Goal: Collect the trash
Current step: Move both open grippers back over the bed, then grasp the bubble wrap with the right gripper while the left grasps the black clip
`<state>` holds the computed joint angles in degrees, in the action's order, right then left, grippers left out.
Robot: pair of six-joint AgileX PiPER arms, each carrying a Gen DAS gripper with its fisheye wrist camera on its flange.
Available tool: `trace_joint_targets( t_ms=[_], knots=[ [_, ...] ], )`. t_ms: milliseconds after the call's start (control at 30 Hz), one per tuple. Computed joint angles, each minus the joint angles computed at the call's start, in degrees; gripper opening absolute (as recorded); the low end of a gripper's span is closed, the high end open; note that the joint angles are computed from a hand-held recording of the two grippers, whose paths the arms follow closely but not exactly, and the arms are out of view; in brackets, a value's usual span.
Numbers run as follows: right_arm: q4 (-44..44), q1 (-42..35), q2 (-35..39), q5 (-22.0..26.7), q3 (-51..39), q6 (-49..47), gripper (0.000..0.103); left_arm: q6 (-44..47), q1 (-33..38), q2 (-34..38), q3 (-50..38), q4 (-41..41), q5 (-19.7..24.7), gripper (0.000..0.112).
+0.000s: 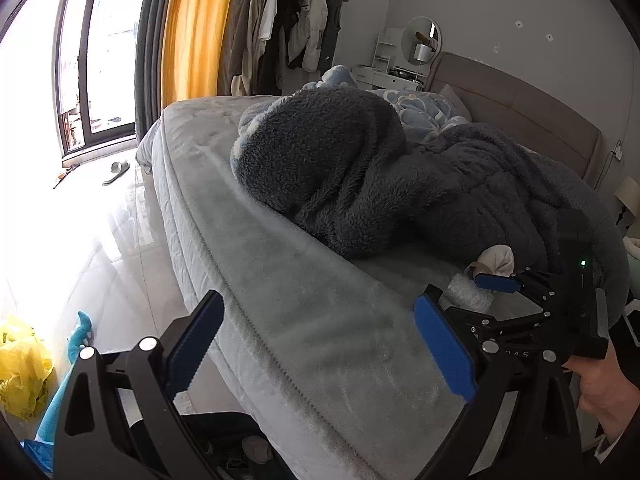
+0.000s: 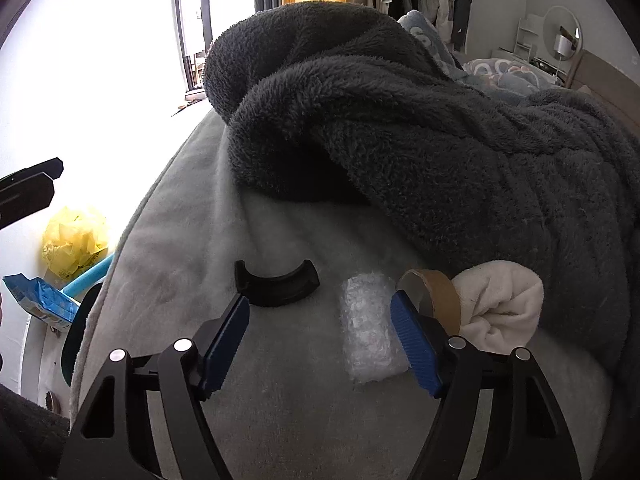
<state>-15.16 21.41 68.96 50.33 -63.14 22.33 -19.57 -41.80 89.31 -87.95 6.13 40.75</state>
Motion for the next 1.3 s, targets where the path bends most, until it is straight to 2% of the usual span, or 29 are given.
trace_joint_targets(
  t_ms=[167,400,500,1000,1300],
  knots=[
    [-3.5,0.6,0.0,2.0,0.5,1.3,0.068,1.0,-0.8,0.8,-1.1,-1.8,0.1,0.097],
    [-0.7,-3.3,-1.3,2.7,2.1,-2.5,0.044,0.4,-3.9,3.4,-3.2,-0.8,-0.3,0.097],
    [2.4,-5.6,-2.5,2.2,2.3,-4.9,0.037,-1.2,-5.3,4.8,-4.4,1.1,-0.3,0.096],
    [16.8,-13.1,-9.1,4.1,2.0,-14.5,0.034,-5.1,-8.7,10.9,-7.6,5.1,-1.9,0.080],
    [35.7,-29.9,-13.1,7.0,2.6,-30.1,0.034,-2.7,-11.0,15.5,-10.6,4.8,-2.3,0.069]
  ],
)
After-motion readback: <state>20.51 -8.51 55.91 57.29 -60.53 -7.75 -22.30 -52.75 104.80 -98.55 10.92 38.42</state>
